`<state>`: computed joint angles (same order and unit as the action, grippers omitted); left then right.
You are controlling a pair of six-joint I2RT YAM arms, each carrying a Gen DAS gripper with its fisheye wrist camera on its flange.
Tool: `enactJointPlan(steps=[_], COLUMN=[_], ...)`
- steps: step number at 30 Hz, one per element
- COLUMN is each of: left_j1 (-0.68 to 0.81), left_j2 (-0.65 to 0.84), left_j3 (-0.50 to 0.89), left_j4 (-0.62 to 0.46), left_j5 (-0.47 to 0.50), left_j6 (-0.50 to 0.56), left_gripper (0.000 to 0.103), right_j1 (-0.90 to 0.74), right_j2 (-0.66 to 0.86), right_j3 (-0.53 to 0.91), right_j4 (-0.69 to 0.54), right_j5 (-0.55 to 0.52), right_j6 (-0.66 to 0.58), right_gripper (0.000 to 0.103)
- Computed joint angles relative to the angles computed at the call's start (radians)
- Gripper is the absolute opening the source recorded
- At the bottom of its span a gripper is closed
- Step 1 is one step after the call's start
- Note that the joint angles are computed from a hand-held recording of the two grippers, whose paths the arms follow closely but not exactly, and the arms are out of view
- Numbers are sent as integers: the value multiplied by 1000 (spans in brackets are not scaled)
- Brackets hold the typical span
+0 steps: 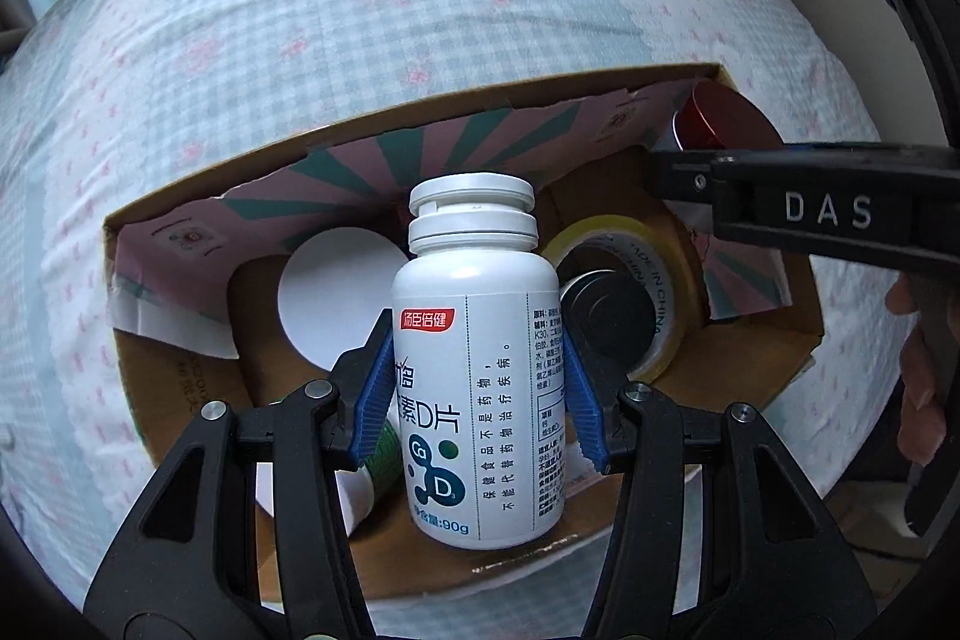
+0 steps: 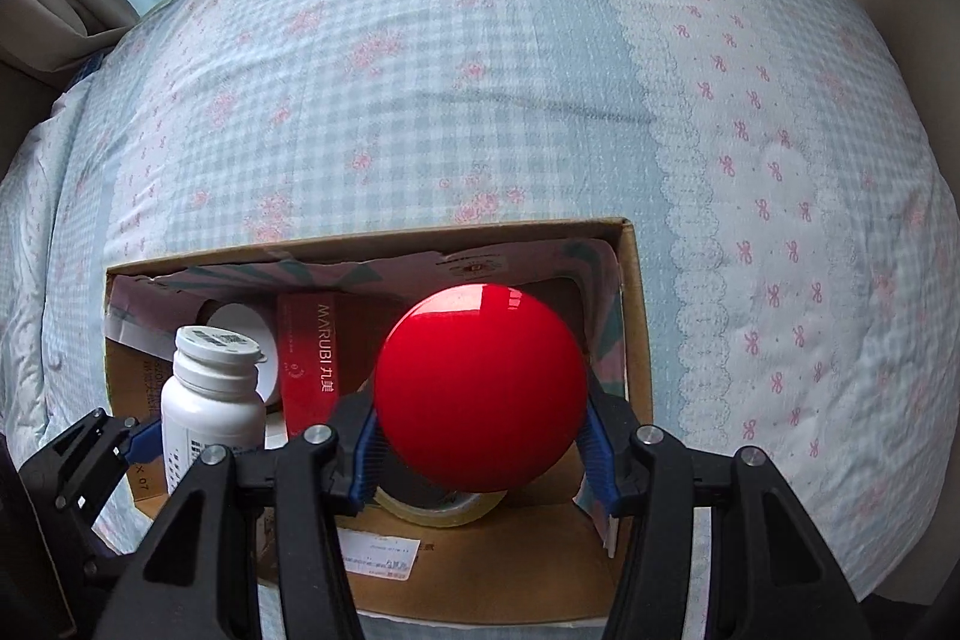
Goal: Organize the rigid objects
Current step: 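Carry the vitamin bottle and red-lidded jar over the cardboard box, then lower the bottle and red-lidded jar into the box and open both grippers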
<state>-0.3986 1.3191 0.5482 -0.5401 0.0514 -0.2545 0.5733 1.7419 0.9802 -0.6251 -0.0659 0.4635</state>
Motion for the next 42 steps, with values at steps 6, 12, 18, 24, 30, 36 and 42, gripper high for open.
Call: enactJointPlan(steps=[6,12,18,24,30,36,42], left_j1=[-58,1,29,61,49,-8,-93], left_j2=[68,143,48,8,1,-101,-264], left_j3=[-24,14,32,7,13,80,265], left_j4=[68,73,5,-22,-41,-173,-441], left_j5=[-27,50,32,2,-14,-63,-151], left_j6=[63,116,121,132,78,1,-122], left_gripper=[47,50,103,103,103,103,103], right_j1=[-18,-40,-69,-66,-83,-88,-115], right_j2=[61,133,133,64,9,-91,-303], right_j3=[12,68,81,22,-10,-29,38], right_j4=[21,-5,-6,23,13,-28,-241], right_j5=[-27,-44,-213,-214,-213,-212,-181], right_j6=[6,3,-57,-31,-40,-45,-99], right_gripper=[50,50,103,103,103,103,103])
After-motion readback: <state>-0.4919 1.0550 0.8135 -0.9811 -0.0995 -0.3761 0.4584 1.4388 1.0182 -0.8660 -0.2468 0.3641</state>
